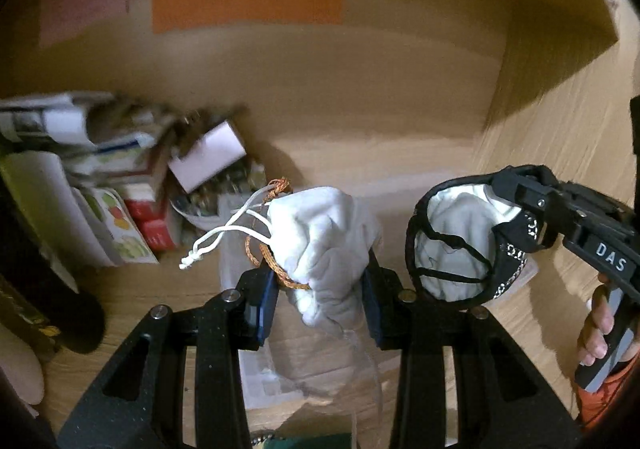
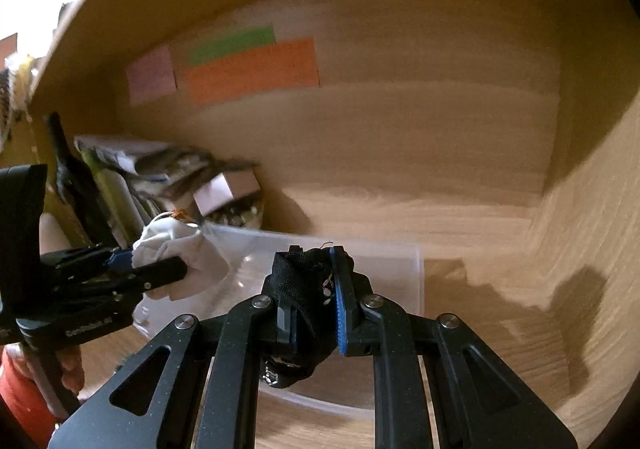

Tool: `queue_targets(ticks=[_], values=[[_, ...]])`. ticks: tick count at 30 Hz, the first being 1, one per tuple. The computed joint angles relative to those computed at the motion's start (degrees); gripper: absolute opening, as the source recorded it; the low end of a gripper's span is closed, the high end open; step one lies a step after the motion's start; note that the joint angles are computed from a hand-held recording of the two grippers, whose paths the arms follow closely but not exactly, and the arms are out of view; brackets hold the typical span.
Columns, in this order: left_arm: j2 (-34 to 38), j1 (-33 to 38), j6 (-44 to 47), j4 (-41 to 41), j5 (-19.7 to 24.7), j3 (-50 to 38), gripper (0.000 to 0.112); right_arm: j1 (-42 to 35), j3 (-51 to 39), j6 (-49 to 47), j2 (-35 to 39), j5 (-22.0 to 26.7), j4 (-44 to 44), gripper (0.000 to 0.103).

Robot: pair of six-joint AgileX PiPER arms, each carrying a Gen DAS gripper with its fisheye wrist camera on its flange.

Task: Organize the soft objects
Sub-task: 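Carry the pouch and eye mask into the clear box and open both tools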

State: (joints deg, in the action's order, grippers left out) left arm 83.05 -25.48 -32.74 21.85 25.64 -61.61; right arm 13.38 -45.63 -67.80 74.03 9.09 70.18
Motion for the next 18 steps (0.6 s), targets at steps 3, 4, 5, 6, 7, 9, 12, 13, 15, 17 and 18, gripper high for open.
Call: queue_targets(ticks=[3, 4, 5, 6, 7, 9, 12, 13, 15, 17, 18], values=[[2.59, -0.10, 1.89, -1.88, 0.49, -1.01, 0.037, 0.16, -0.80, 6.69, 2.18, 0.53, -7.44, 0.012], [3.29, 0.21, 3.85, -3.92, 0.37, -1.23, 0.037, 0.18, -0.79, 9.00, 2.89, 0.94, -10.18, 0.012], [3.82, 0.63, 6.56, -6.60, 0.37, -1.46, 0.037, 0.27, -0.93, 10.76, 3.49, 0.90, -12.33, 0.012], [4.30, 1.01, 8.69, -8.73, 0.51, -1.77, 0.037, 0.73, -0.81, 14.66, 3.98, 0.30, -16.67, 0.012], [4.59, 1.32, 10.69, -10.83, 0.67, -1.90, 0.037, 0.88, -0.67, 17.18, 4.30, 0.08, -19.55, 0.012], [4.92, 1.66, 12.97, -13.34, 1.18, -2.15, 0.037, 0.32, -0.88, 19.08, 4.89, 1.30, -22.02, 0.014], [4.96, 2.10, 14.17, -14.97, 1.45, -1.87, 0.039, -0.11, -1.66, 24.97, 5.78, 2.12, -28.02, 0.018], [4.88, 2.24, 14.99, -15.94, 1.55, -1.76, 0.042, -0.41, -2.04, 25.56, 6.05, 2.69, -28.72, 0.022], [4.34, 1.87, 14.78, -15.85, 2.02, -1.47, 0.046, -0.30, -2.37, 27.80, 6.42, 2.92, -30.59, 0.039], [3.65, 1.02, 12.92, -13.30, 1.94, -0.90, 0.050, 0.05, -1.83, 29.83, 5.95, 1.93, -32.56, 0.052], [3.42, 0.69, 12.05, -12.15, 1.82, -0.71, 0.051, 0.36, -1.35, 32.03, 5.38, 1.09, -34.66, 0.059]])
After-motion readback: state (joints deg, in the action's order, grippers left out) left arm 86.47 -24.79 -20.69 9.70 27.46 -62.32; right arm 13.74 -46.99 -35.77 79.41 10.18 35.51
